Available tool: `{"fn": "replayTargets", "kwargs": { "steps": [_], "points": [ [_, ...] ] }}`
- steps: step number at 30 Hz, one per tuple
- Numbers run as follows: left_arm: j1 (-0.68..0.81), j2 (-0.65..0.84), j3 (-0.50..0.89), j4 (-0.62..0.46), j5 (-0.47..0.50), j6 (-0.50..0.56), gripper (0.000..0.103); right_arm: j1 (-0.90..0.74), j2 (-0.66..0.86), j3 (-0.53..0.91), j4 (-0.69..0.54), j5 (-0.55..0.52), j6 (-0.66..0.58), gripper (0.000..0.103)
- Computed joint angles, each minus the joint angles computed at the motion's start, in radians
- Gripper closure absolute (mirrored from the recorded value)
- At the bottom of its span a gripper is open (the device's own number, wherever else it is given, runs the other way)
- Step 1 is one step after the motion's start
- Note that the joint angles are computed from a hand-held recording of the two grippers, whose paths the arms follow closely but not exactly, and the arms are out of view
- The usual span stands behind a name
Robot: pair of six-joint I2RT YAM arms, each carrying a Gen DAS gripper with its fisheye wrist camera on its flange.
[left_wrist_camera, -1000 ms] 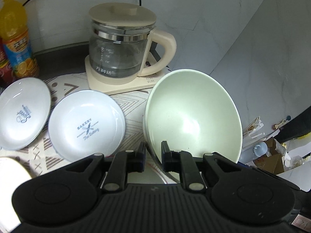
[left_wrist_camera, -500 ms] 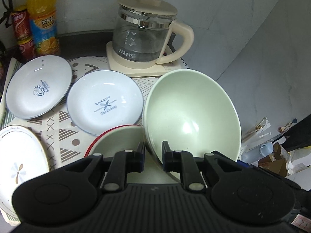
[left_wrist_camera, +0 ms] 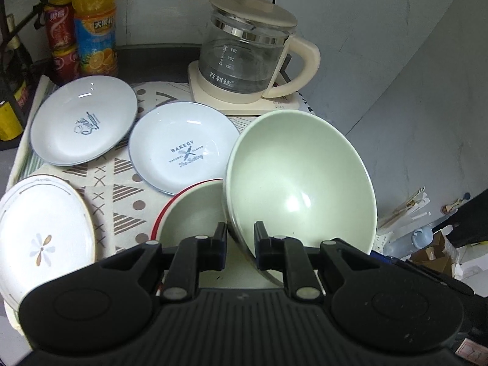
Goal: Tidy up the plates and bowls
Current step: 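Lift the small green bowl with both grippers over the bowl stack, then lower the small bowl into the large green bowl and open both grippers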
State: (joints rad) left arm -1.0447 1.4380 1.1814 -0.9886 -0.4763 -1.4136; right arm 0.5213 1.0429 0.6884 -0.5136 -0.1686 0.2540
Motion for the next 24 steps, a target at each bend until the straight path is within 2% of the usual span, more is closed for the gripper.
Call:
{"fn": "replayTargets", "kwargs": {
  "steps": [11,24],
  "points": [
    [-0.043,-0.034,-0.061,-0.029,0.033,-0.081,0.087,0.085,-0.034,-0.013,-0.034,0.045,-0.011,0.079],
    [-0.030,-0.077,-0.158,0.008,0.089,-0.116,0.086,0.106,0.031,-0.052,0.019,0.003,0.011,0.078]
  ]
}}
